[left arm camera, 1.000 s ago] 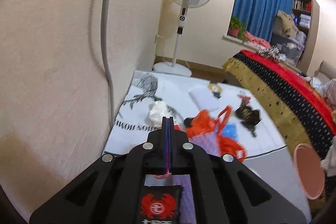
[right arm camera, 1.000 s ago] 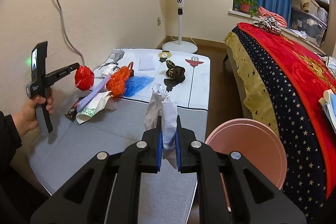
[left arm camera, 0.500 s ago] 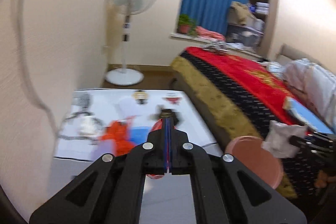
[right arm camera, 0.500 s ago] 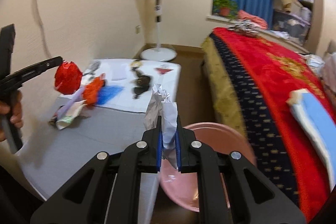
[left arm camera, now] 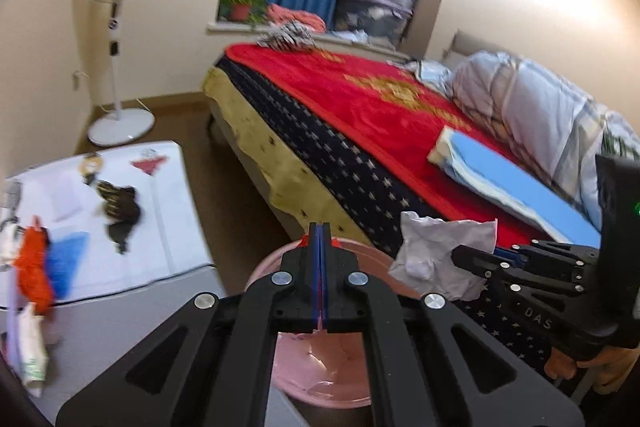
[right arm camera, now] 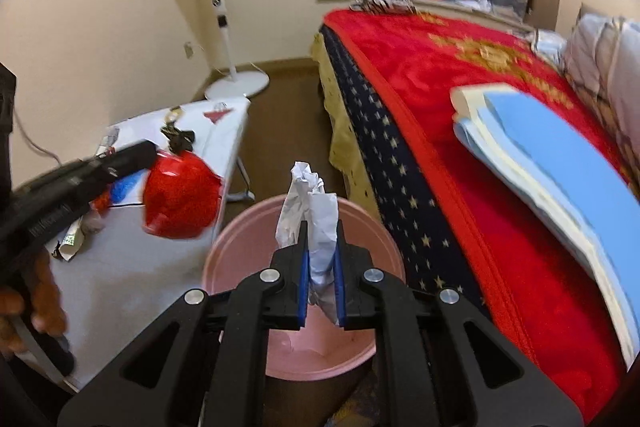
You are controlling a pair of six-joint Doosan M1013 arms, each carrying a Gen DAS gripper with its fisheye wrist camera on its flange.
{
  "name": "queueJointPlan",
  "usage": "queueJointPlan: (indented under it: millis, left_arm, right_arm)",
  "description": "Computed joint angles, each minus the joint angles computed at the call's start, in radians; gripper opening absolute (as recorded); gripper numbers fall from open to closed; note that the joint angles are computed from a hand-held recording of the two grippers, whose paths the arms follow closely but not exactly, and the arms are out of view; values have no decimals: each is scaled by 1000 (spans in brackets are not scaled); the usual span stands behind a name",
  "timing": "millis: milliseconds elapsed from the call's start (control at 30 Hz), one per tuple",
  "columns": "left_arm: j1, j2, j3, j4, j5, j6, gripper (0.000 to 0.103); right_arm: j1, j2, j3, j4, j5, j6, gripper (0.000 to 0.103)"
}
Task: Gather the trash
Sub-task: 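Move both tools over the pink wastebasket and release the tissue and red bag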
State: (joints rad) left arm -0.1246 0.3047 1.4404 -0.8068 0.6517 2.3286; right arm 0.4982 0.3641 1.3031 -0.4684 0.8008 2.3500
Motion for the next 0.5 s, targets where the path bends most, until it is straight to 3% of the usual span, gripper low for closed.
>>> queueJointPlan:
  millis: [233,300,367,433,500]
  left_arm:
    - [-35,46,-27,102,-15,-105,1]
    - [-36,45,-22,123,-45,-134,20]
    - [-45,38,-18,213,-80,-220,86]
    - [-61,21,9,371,-172,-374,96]
    - [-59,20,4,391,-163,-397,96]
  right_arm:
    - [-15,19,-17,16,55,6,18]
    - [-17,27,-26,29,81,23,50]
    - [-20,25,-20,29,70,47,55]
    - [-16,24,-23,12,70,56,61]
    - [-10,18,-17,-27,58,92,72]
